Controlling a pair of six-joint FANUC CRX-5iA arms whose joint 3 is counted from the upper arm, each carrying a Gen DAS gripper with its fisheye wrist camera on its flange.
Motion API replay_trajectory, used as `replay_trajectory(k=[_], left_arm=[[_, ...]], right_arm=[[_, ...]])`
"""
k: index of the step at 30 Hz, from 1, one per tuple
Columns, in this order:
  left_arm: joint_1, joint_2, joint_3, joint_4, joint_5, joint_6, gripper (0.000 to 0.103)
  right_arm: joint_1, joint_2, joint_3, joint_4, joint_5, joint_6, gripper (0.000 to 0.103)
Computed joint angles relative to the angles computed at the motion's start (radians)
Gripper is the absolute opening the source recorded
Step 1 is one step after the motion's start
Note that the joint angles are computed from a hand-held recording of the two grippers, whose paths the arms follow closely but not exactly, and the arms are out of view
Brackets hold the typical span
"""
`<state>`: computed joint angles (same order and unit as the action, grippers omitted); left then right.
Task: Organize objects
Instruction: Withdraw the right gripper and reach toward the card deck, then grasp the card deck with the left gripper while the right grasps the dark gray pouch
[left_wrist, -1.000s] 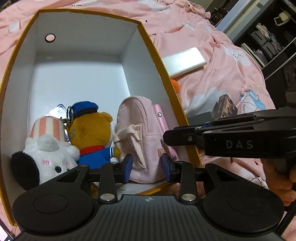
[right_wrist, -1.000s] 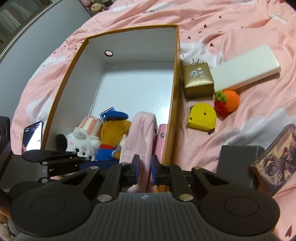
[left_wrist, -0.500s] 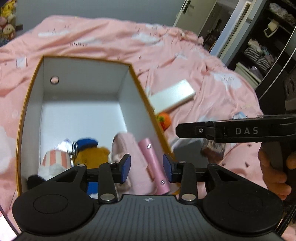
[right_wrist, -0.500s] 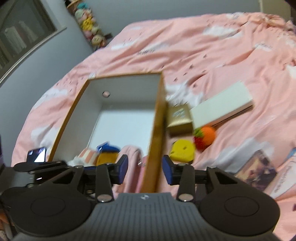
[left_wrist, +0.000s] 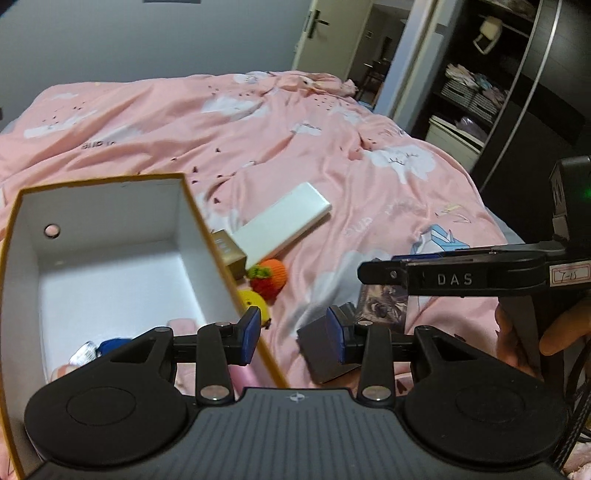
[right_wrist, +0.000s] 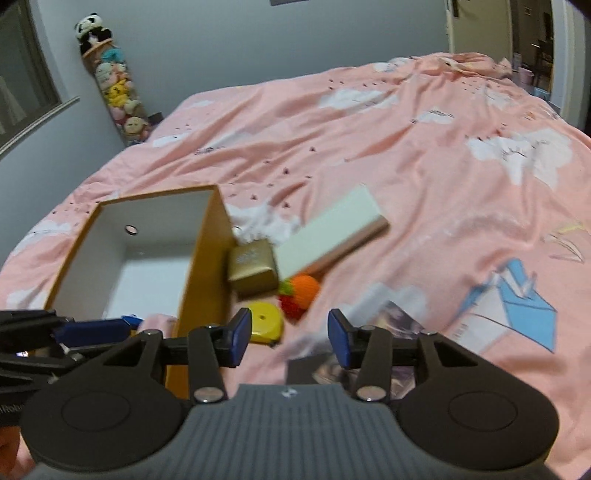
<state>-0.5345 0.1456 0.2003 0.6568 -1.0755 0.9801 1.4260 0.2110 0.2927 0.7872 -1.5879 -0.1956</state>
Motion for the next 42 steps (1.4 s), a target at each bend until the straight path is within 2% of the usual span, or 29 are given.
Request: replay_trajectory(k=[3, 9, 11, 15, 18, 19, 20, 21, 22, 24, 30, 33, 35, 37, 40, 41, 42], left_arm=[[-0.017, 0.018, 0.024, -0.007, -0.012, -0.018, 0.044], [-0.044, 0.115, 0.141, 0.002, -0.157, 0.009, 0.044], [-0.059, 0.145, 0.176, -0.006, -0.187, 0.013, 0.044], [-0.093, 0.194, 0.238, -0.038, -0.237, 0.01, 0.044], [-0.112, 0.224, 0.274, -0.056, -0.239, 0.038, 0.044], [-0.117, 0.234, 0.285, -0.055, -0.234, 0.045, 0.045], [-0.121, 0.246, 0.299, -0.056, -0.231, 0.053, 0.05], [-0.126, 0.259, 0.313, -0.055, -0.227, 0.06, 0.059], [-0.131, 0.274, 0.331, -0.055, -0.229, 0.065, 0.061], [-0.142, 0.318, 0.394, -0.067, -0.26, 0.079, 0.062], [-0.172, 0.441, 0.565, -0.084, -0.34, 0.094, 0.065], [-0.181, 0.539, 0.704, -0.081, -0.428, 0.127, 0.065], [-0.188, 0.602, 0.805, -0.095, -0.484, 0.163, 0.064], [-0.189, 0.675, 0.912, -0.071, -0.549, 0.204, 0.064], [-0.195, 0.782, 1.082, -0.047, -0.642, 0.264, 0.064], [-0.197, 0.795, 1.099, -0.041, -0.653, 0.27, 0.062], [-0.199, 0.799, 1.099, -0.036, -0.655, 0.272, 0.055]], right_arm=[[0.015, -0.018, -0.014, -0.015, -0.037, -0.026, 0.048], [0.042, -0.058, -0.048, -0.061, -0.125, -0.089, 0.047], [0.052, -0.077, -0.069, -0.075, -0.138, -0.121, 0.043], [0.064, -0.111, -0.109, -0.094, -0.122, -0.163, 0.041], [0.061, -0.137, -0.145, -0.104, -0.078, -0.193, 0.039], [0.058, -0.138, -0.147, -0.114, -0.072, -0.195, 0.036], [0.051, -0.138, -0.148, -0.124, -0.068, -0.194, 0.035], [0.046, -0.136, -0.146, -0.135, -0.075, -0.196, 0.028], [0.042, -0.131, -0.139, -0.148, -0.093, -0.198, 0.017], [0.034, -0.13, -0.141, -0.17, -0.119, -0.203, 0.012], [0.032, -0.186, -0.224, -0.176, -0.061, -0.252, 0.01], [0.025, -0.204, -0.249, -0.186, -0.043, -0.268, 0.009], [0.017, -0.213, -0.262, -0.195, -0.036, -0.275, 0.004], [0.013, -0.22, -0.274, -0.2, -0.028, -0.275, 0.0], [0.006, -0.228, -0.295, -0.199, -0.007, -0.276, 0.0], [0.004, -0.23, -0.3, -0.198, 0.001, -0.273, 0.0], [0.0, -0.231, -0.305, -0.199, 0.009, -0.268, 0.0]])
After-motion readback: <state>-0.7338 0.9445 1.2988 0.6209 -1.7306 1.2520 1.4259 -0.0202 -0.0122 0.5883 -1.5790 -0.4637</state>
